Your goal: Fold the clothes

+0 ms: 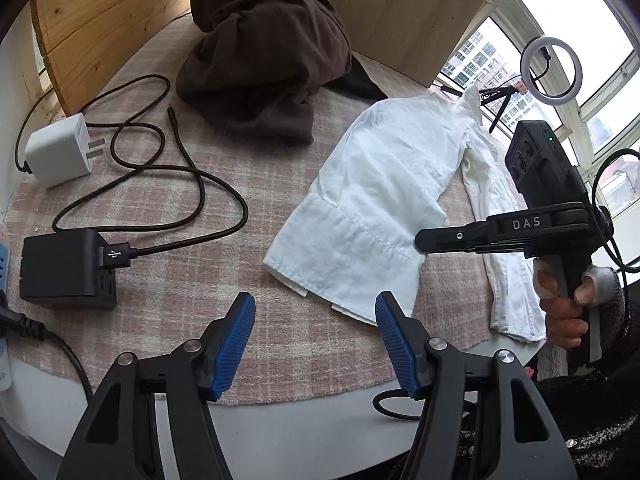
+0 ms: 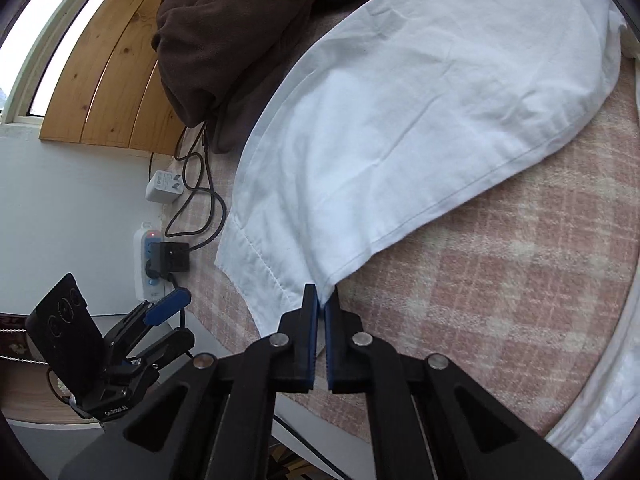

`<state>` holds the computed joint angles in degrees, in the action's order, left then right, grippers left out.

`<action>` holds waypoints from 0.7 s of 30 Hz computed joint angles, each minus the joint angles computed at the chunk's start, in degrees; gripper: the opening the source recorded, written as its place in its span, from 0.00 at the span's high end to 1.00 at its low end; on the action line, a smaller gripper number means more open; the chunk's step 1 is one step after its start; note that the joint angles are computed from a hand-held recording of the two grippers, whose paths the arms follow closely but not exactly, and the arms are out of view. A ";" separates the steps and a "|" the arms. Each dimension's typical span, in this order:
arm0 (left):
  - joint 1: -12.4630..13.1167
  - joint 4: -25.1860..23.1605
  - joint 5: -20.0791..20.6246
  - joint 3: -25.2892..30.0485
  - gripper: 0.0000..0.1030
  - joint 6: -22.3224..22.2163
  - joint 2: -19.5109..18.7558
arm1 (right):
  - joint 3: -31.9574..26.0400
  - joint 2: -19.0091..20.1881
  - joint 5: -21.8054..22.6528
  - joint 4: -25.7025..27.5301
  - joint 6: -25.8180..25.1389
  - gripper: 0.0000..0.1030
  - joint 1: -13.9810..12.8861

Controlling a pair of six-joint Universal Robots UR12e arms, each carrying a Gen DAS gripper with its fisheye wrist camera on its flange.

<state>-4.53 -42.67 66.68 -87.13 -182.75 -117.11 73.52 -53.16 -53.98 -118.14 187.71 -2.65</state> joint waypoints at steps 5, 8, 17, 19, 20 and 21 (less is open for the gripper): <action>-0.90 0.65 0.90 3.04 0.42 1.94 -2.49 | -0.32 0.06 -0.83 2.15 -2.40 0.97 -0.24; -1.44 -1.44 -0.96 5.70 0.42 7.22 -4.41 | -0.38 0.17 -0.94 2.97 -2.79 0.97 -0.56; -1.91 -4.14 -7.97 9.01 0.75 7.95 -7.58 | 1.71 0.33 2.78 -0.80 -0.79 0.97 -1.47; -2.15 -4.90 -6.18 9.90 0.88 6.85 -7.94 | 1.50 0.51 3.46 -0.49 -1.23 0.94 -1.45; -1.96 -6.18 -6.75 10.58 0.90 6.90 -8.12 | 1.57 0.38 4.59 -0.14 -1.10 0.94 -1.72; -1.60 -6.57 -8.03 11.02 0.91 6.57 -8.19 | 1.61 0.13 6.27 0.52 -1.70 0.93 -2.17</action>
<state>-6.12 -49.24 58.65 -76.11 -176.17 -125.30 75.13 -53.02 -47.71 -117.62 186.02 -4.82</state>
